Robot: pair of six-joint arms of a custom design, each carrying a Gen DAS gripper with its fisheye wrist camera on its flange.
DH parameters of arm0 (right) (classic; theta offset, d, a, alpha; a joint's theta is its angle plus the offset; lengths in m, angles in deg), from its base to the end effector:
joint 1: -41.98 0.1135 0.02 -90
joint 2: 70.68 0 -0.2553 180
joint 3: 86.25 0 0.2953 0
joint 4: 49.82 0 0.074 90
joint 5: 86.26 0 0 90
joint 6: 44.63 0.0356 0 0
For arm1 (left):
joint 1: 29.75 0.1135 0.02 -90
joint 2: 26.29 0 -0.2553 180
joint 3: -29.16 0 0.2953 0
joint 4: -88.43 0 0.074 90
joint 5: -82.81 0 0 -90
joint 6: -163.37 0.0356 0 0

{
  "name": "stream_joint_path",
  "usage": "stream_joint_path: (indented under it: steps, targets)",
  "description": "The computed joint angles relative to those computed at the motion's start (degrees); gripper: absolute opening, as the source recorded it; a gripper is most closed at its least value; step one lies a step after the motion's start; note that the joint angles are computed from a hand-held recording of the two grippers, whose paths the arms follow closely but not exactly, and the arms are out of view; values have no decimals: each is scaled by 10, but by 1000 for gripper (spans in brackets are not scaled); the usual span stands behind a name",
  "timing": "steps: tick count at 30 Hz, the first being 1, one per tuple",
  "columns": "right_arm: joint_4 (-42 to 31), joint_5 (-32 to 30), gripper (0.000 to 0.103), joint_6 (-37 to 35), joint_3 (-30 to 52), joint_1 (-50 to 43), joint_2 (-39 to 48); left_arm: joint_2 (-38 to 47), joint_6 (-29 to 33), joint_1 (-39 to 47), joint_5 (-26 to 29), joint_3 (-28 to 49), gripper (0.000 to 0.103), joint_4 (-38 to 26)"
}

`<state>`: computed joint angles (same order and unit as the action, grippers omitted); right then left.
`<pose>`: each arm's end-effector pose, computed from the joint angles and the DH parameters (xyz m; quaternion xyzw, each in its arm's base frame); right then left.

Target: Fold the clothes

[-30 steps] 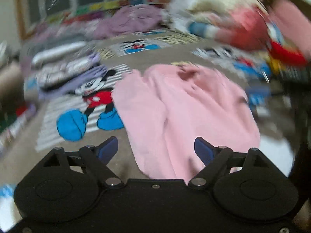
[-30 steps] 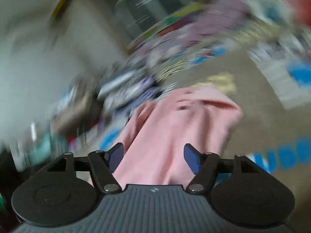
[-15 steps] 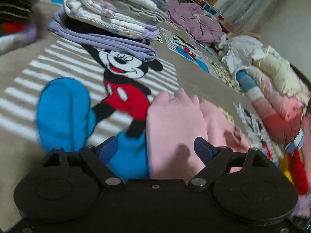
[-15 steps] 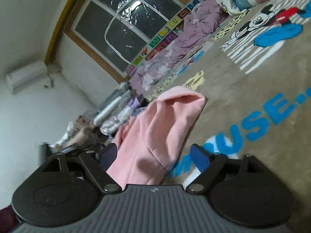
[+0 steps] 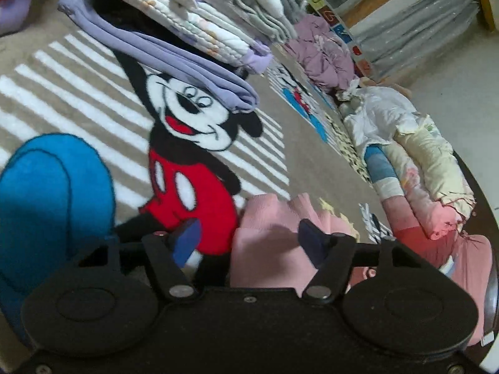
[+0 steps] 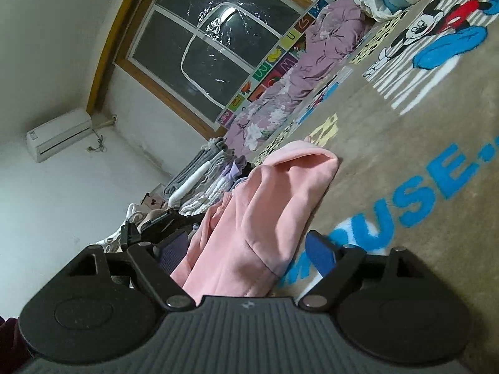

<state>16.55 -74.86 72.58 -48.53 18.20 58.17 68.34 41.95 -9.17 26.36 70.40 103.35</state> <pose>0.2409 -0.0680 -0.0169 -0.0276 0.7353 0.5457 0.4010 0.2858 0.0863 0.0664 -0.2652 0.8300 -0.2981 0.3898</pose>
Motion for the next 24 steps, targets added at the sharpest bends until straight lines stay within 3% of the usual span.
stream_joint_path:
  steps: [4, 7, 15, 24]
  targets:
    - [13, -3, 82, 8, -1, -2, 5, 15, 3, -14, 7, 10, 38, -2]
    - [22, -2, 82, 16, 0, 0, 9, 2, 0, -21, -8, -5, 9, 12]
    - [44, -1, 82, 34, 1, 2, 16, -180, 20, -9, -36, -100, 5, -9]
    - [48, 4, 82, 36, -1, 5, 16, -468, 87, 78, -38, -171, 5, -196]
